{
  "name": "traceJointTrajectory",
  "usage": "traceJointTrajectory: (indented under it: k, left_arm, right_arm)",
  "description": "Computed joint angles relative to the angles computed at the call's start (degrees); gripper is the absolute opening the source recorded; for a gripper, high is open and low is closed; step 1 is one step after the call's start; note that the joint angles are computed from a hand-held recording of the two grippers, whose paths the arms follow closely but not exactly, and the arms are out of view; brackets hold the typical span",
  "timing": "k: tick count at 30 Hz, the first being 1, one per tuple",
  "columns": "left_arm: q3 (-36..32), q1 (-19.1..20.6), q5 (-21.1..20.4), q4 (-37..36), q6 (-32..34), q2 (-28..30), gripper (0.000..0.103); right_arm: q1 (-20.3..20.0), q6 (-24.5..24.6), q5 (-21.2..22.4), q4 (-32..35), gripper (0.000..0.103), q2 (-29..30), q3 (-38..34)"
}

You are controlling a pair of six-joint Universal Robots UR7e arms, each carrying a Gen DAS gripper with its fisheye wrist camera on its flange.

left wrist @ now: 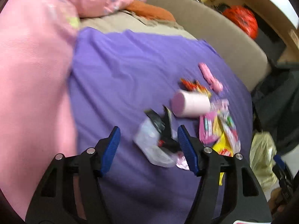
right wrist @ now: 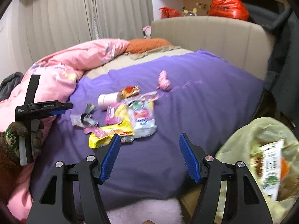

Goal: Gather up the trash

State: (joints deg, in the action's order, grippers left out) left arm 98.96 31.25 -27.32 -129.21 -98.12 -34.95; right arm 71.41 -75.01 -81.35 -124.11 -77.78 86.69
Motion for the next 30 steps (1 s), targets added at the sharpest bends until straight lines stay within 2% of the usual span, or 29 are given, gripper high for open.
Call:
traceJointTrajectory:
  k: [4, 6, 9, 11, 14, 17, 19, 20, 22, 24, 25, 30]
  left_arm:
    - [-2.5, -0.1, 0.8, -11.0, 14.2, 4.1, 0.060]
    - [-4.0, 0.2, 1.1, -13.3, 19.1, 5.0, 0.060]
    - [-4.8, 0.1, 1.2, -11.1, 18.7, 4.2, 0.060]
    - [-3.8, 0.6, 0.1, -10.2, 15.9, 3.0, 0.060]
    - [-1.4, 1.3, -2.0, -13.9, 15.0, 1.8, 0.060]
    - [-1.3, 2.4, -5.1, -22.2, 21.4, 3.3, 0.054]
    - [-3.4, 3.0, -5.5, -20.2, 22.8, 4.7, 0.050]
    - [-5.3, 3.7, -5.7, -16.6, 22.1, 5.6, 0.045]
    - [-6.5, 4.3, -5.4, -13.6, 20.4, 6.0, 0.036]
    - [-6.0, 4.3, -4.8, -14.9, 20.4, 5.9, 0.030]
    - [-5.6, 4.0, -4.2, -16.3, 20.9, 5.8, 0.022]
    - [-4.5, 2.2, -0.5, -20.1, 22.2, 5.6, 0.021]
  right_arm:
    - [0.2, -4.7, -0.8, -4.5, 0.061, -0.8, 4.8]
    - [0.0, -7.7, -0.7, -6.2, 0.061, -1.1, 6.5]
    - [0.4, -10.4, -1.7, -5.6, 0.061, -0.8, 7.6]
    - [0.9, -10.8, -2.2, -3.8, 0.061, 0.0, 7.6]
    - [1.8, -11.0, -2.0, -5.7, 0.061, 0.9, 8.1]
    - [2.8, -8.3, -1.0, -7.7, 0.061, 3.0, 6.5]
    - [3.2, -5.4, -0.5, -6.2, 0.061, 4.4, 4.1]
    - [3.3, -4.6, -0.3, -5.7, 0.061, 4.9, 3.3]
    - [3.3, -4.2, -0.2, -6.3, 0.061, 5.3, 2.8]
    - [3.1, -4.7, -0.3, -6.7, 0.061, 5.3, 2.8]
    - [3.0, -5.2, -0.7, -6.7, 0.061, 5.4, 2.6]
    - [3.0, -4.2, -2.3, -5.0, 0.061, 7.1, 0.2]
